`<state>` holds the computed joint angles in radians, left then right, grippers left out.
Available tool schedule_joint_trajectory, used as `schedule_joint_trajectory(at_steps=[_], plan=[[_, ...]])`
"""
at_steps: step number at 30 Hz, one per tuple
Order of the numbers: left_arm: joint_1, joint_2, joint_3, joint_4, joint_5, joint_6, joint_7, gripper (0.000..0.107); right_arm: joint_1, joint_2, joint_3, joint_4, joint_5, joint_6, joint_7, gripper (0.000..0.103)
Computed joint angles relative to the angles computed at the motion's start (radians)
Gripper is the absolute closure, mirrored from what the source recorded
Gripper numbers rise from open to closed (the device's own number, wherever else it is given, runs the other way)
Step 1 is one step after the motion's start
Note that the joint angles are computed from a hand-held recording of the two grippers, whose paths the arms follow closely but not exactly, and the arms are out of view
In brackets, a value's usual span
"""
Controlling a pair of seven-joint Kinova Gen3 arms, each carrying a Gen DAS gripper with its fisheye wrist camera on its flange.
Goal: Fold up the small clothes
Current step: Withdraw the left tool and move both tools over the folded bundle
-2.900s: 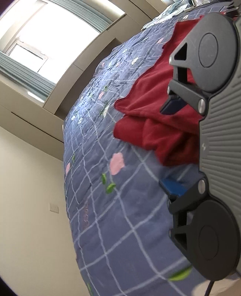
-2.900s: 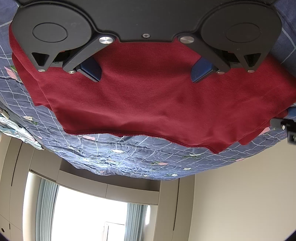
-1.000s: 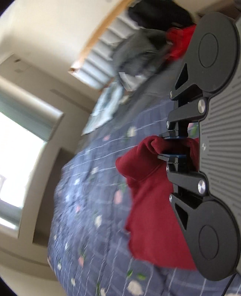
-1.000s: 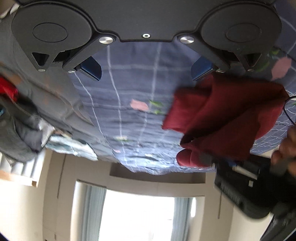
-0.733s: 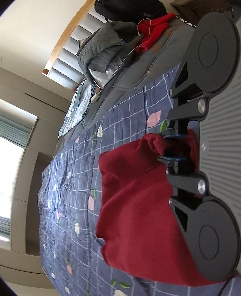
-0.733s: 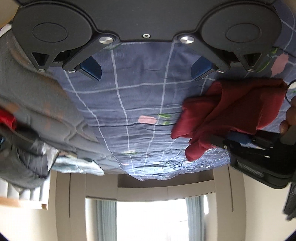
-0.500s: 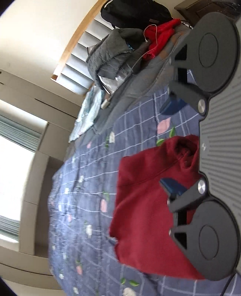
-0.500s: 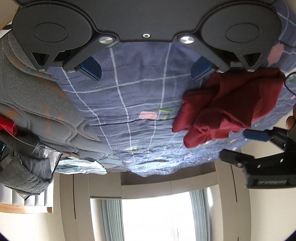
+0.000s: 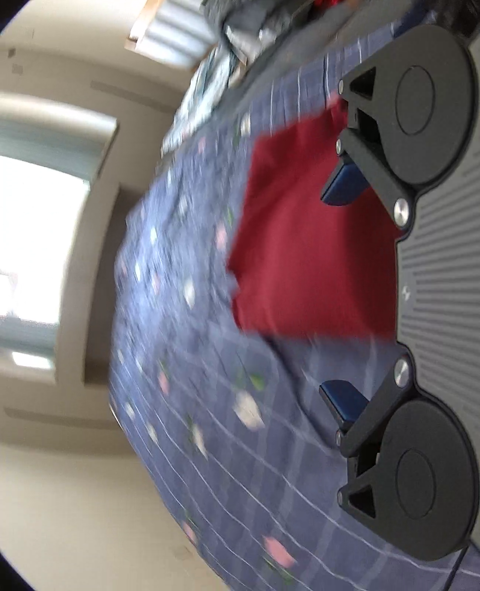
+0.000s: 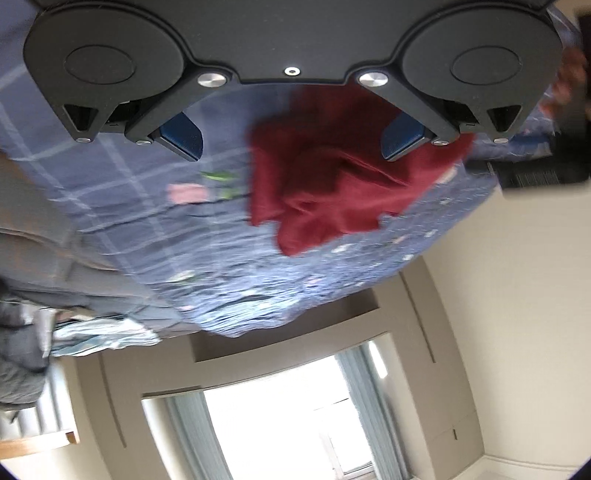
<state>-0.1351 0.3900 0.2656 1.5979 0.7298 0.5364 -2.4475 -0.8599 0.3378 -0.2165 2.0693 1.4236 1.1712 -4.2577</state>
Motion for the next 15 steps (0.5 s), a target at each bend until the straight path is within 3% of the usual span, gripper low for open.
schedule_joint_trajectory(at_steps=[2, 4, 7, 10, 13, 15], plan=[[0.050, 0.018, -0.084, -0.015, -0.034, 0.002, 0.081, 0.005, 0.011, 0.009, 0.032, -0.045, 0.022, -0.046, 0.033, 0.000], [0.051, 0.040, -0.114, -0.037, -0.061, 0.030, 0.149, 0.005, 0.038, 0.025, 0.035, -0.105, 0.013, -0.074, 0.104, 0.000], [-0.034, 0.069, -0.048, -0.048, -0.068, 0.061, 0.170, 0.005, 0.092, 0.093, -0.021, -0.230, -0.061, -0.001, 0.226, 0.000], [-0.049, 0.075, -0.041, -0.044, -0.072, 0.073, 0.168, 0.005, 0.093, 0.142, -0.039, -0.323, -0.183, 0.108, 0.317, 0.000], [-0.066, 0.082, -0.031, -0.039, -0.070, 0.086, 0.144, 0.005, 0.015, 0.138, 0.050, -0.302, -0.288, 0.107, 0.277, 0.000], [-0.075, 0.087, -0.028, -0.037, -0.066, 0.094, 0.128, 0.005, 0.008, 0.131, 0.061, -0.265, -0.328, 0.076, 0.217, 0.000]])
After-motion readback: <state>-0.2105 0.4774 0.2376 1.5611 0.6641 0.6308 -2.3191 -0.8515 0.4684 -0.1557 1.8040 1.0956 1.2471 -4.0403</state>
